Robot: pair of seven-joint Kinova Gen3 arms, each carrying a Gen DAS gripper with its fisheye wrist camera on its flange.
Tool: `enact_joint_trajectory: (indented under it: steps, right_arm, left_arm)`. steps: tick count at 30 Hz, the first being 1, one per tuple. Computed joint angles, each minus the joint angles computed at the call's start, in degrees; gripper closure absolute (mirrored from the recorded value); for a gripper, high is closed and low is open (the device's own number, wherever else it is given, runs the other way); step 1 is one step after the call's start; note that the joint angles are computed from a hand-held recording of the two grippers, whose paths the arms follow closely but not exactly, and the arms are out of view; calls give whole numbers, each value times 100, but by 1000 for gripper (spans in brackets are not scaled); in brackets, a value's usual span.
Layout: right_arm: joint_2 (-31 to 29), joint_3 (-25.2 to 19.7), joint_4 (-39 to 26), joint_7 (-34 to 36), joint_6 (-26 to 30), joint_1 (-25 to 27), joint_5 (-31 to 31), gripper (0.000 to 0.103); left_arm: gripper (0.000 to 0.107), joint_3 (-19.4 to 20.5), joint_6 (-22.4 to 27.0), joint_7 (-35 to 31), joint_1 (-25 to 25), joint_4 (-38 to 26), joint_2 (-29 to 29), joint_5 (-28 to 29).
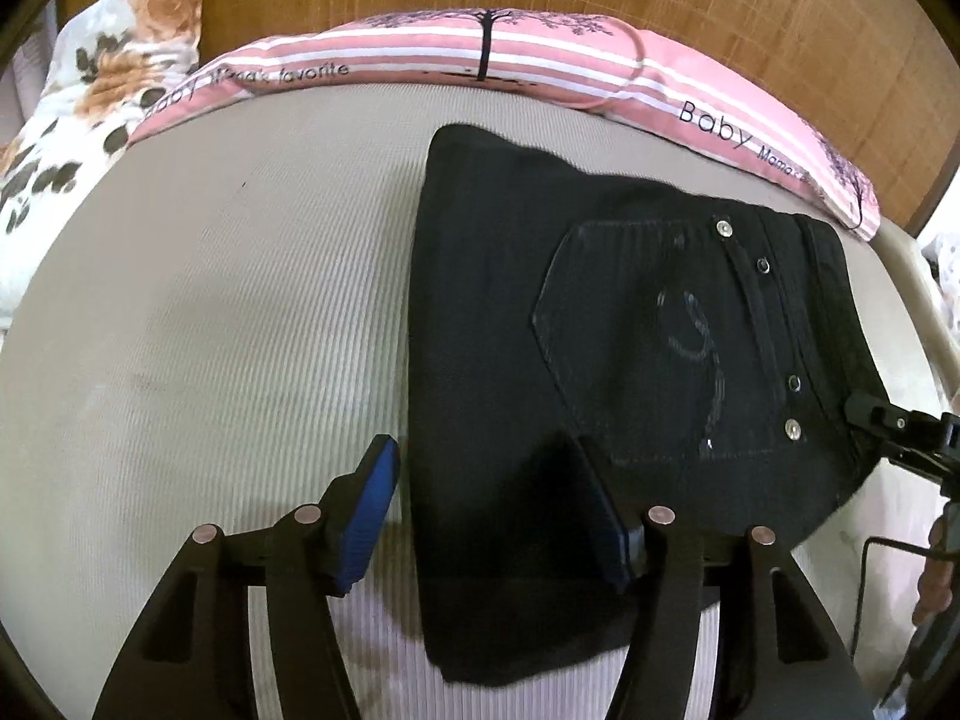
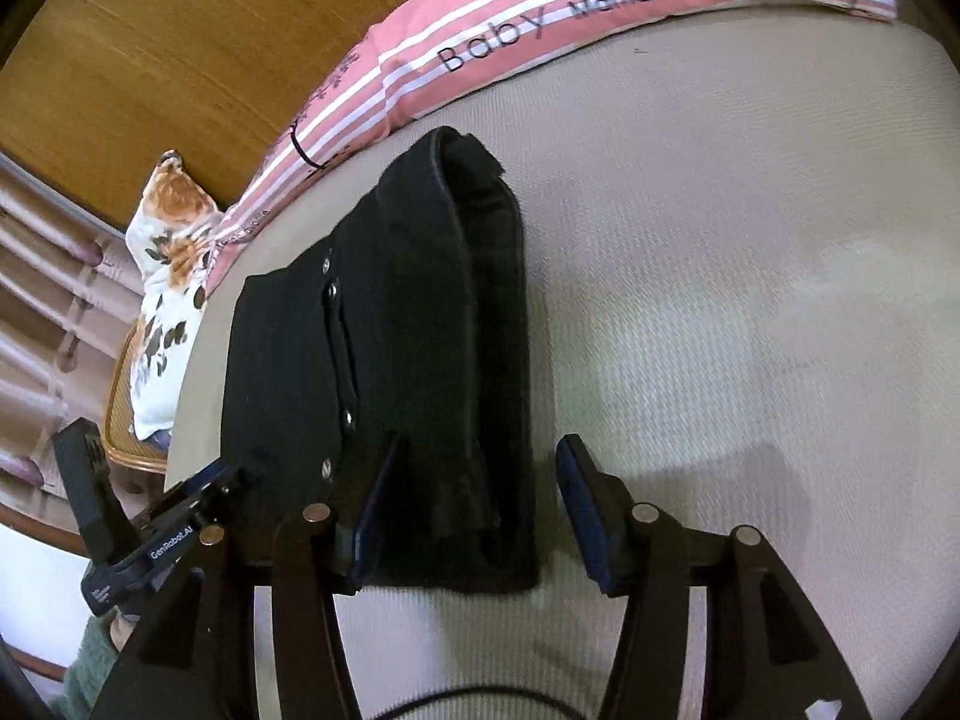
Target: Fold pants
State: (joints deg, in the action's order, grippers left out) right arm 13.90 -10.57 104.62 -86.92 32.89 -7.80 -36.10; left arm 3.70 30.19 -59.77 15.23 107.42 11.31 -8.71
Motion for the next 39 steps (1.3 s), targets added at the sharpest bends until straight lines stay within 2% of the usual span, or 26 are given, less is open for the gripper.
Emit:
enact_joint_trajectory:
  steps: [3,7,10,11,13,16,20,25,27,29,39]
  right_arm:
    - [-123,44,172,-172,-200,-138,149,50]
    - [-162,179,288,-669,-552,-471,773,43]
    - [-160,104,300,-836,-621,-439,952,42]
    - [-152,-26,267,-1035,-612,-358,1143,41]
    - [-148,-233,223,-1501,-614,-258,1568,37]
    - [-169,-254,159,-2200,-551,-336,2054,31]
    - [-230,-765,100,-3132,-436,-34,2804,29]
    - [-471,-2092,215,-4201,-398,875,3916,26]
    - [-613,-2372,287,-4564,-336,940,4382,26]
    - [-708,-2251,309,-4971,-252,609,4848,25]
    - [-1356,-814,631,-6857,407,-2045,7178,5]
  left_arm:
    - [45,-4,-144,104,3,206,-121,44]
    - [39,-30,-325,394,57,360,-158,-165]
    - [37,308,-160,848,-166,284,-131,-552]
    - [37,287,-63,1081,-80,239,-125,-723]
    - [37,-2,210,1547,378,121,-116,-1148]
    - [37,-370,628,2218,1085,-7,-123,-1847]
    - [37,-8,1101,2722,1119,-56,-188,-2417]
    - [37,193,1414,3247,1184,13,-327,-2676]
    - [37,279,1568,3443,1221,7,-375,-2767]
    - [36,383,1739,3625,1288,4,-426,-2870]
    - [31,802,2256,4413,1622,140,-648,-3299]
